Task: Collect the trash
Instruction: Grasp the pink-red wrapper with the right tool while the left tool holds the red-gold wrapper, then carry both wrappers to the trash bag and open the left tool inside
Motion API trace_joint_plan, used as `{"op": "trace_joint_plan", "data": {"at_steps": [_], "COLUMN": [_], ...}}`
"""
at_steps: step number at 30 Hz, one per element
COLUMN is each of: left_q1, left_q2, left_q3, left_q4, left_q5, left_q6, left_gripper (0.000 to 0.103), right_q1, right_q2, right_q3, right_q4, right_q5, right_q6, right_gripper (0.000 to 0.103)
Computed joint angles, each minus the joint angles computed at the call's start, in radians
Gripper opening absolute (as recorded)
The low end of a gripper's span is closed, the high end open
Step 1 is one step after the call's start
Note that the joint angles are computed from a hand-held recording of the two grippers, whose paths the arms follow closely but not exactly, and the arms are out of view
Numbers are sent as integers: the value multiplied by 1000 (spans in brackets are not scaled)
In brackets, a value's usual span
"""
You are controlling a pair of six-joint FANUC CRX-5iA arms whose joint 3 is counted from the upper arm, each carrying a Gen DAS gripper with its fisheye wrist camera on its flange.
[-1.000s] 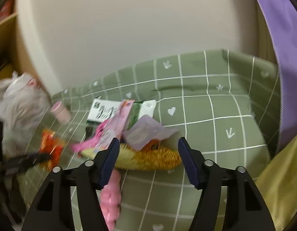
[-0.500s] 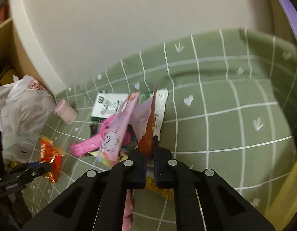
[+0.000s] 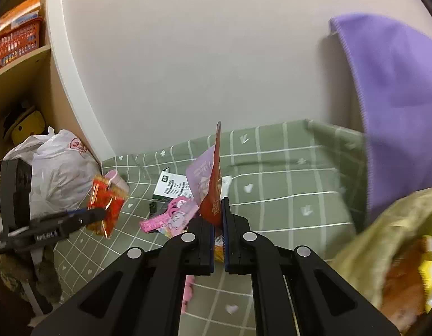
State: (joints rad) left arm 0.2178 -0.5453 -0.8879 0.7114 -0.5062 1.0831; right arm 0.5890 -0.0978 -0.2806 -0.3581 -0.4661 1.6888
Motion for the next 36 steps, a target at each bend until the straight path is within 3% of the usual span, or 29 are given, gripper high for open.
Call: {"op": "trace_joint_plan", "data": {"at_steps": [4, 8, 10, 13, 15, 19, 22, 26, 32, 36], "left_q1": [-92, -236, -329, -427, -483, -558, -586, -599, -614, -636], "left_q2": [35, 78, 114, 174, 224, 309, 379, 463, 593, 717], "left_q3": [42, 89, 121, 179, 222, 286, 342, 408, 506, 643], "left_q4": [100, 266, 394, 493, 540, 565, 509, 423, 382, 244], "left_q5": [53, 130, 160, 169, 149, 110, 60, 0, -105, -201], "left_q6": [-105, -283, -426, -551, -609, -665, -653, -587, -530, -431], "left_gripper": [35, 35, 35, 35, 35, 35, 35, 35, 35, 35], "right_q1": [11, 21, 10, -39, -69, -119, -164, -207, -237, -251], "right_q2": [-97, -220, -273, -351, -383, -429, -460, -487, -505, -501], "right_q3": [-87, -224, -294, -381, -408, -441, -464, -477, -495, -501], "right_q4": [162, 475, 663, 905, 969, 1016, 1029, 985, 944, 946], "right_q5": [52, 126, 155, 162, 144, 95, 59, 26, -12, -16], "right_q6": [-145, -446, -619, -843, -907, -959, -994, -984, -980, -986], "right_gripper": [7, 7, 7, 7, 7, 7, 7, 7, 7, 7]}}
